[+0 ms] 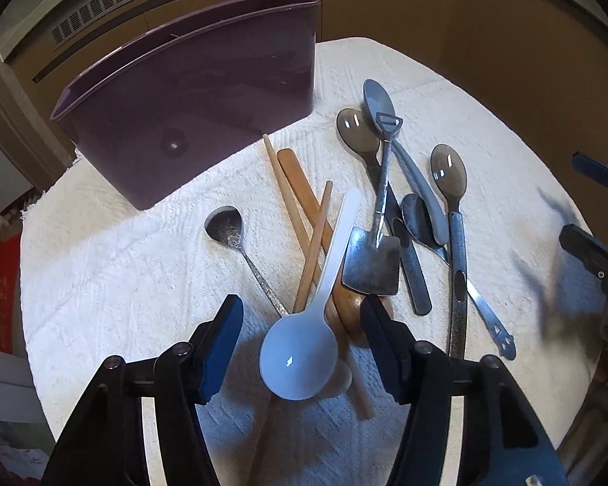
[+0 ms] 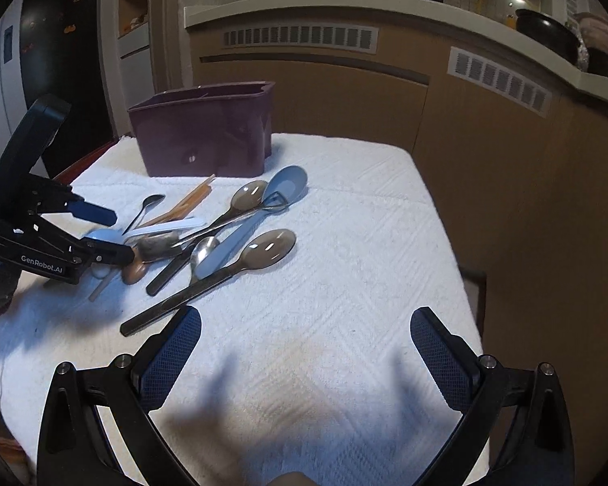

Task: Organize utensils
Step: 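Move the left gripper toward the ball-handled teaspoon while the right gripper approaches a brown plastic spoon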

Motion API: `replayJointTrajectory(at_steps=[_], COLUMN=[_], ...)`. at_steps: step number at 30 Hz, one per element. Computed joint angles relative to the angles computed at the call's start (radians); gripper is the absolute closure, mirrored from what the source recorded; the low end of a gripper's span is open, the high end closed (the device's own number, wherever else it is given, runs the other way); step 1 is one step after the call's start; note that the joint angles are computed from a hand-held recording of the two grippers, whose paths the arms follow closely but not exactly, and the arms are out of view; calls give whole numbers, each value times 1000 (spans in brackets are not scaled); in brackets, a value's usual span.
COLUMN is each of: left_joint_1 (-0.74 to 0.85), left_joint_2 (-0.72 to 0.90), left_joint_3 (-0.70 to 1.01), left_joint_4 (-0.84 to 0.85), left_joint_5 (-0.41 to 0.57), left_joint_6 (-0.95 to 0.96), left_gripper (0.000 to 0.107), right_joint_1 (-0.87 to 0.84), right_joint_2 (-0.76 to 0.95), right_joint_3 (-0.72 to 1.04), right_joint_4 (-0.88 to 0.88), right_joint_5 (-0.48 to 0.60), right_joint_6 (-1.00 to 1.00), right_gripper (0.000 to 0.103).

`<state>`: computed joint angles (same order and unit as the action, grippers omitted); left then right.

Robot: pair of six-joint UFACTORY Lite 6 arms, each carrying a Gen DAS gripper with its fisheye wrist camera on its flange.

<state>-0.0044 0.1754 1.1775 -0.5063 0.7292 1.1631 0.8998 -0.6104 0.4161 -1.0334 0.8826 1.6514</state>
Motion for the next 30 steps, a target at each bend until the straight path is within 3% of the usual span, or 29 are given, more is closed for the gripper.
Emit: replayJointTrajectory(at_steps=[3, 10, 12, 14, 20, 22, 24, 27, 30], left_joint_1=[-20, -73, -93, -105, -46, -2, 45, 123, 177], left_joint_2=[-9, 37, 63, 86, 52, 13, -23, -81, -95], left_joint_3=[-6, 55, 83, 106, 68, 27, -9, -46, -52], left_joint_4=[15, 13, 21, 20, -36, -80, -117, -153, -187], left_joint_5=[-26, 5, 10, 15, 77, 109, 129, 124, 74], left_joint_6=[-35, -91, -129, -152, -107, -71, -45, -29, -22], left_gripper=[58, 60, 63, 69, 70, 69, 59, 43, 39], right_joint_1=[13, -69, -72, -78, -251, -369, -433, -452, -420], right_joint_2=[-1, 0, 7, 19, 87, 154, 263, 411, 528], right_joint_3=[0, 16, 24, 35, 106, 154, 216, 290, 350], right_joint_4=[-18, 72, 78, 97, 233, 324, 366, 393, 353], right_joint_5=[45, -83, -97, -117, -269, -354, -397, -440, -449], right_joint_6=[29, -115, -130, -163, -373, -472, -491, -481, -411], right_gripper=[0, 1, 6, 18, 20, 22, 29, 34, 34])
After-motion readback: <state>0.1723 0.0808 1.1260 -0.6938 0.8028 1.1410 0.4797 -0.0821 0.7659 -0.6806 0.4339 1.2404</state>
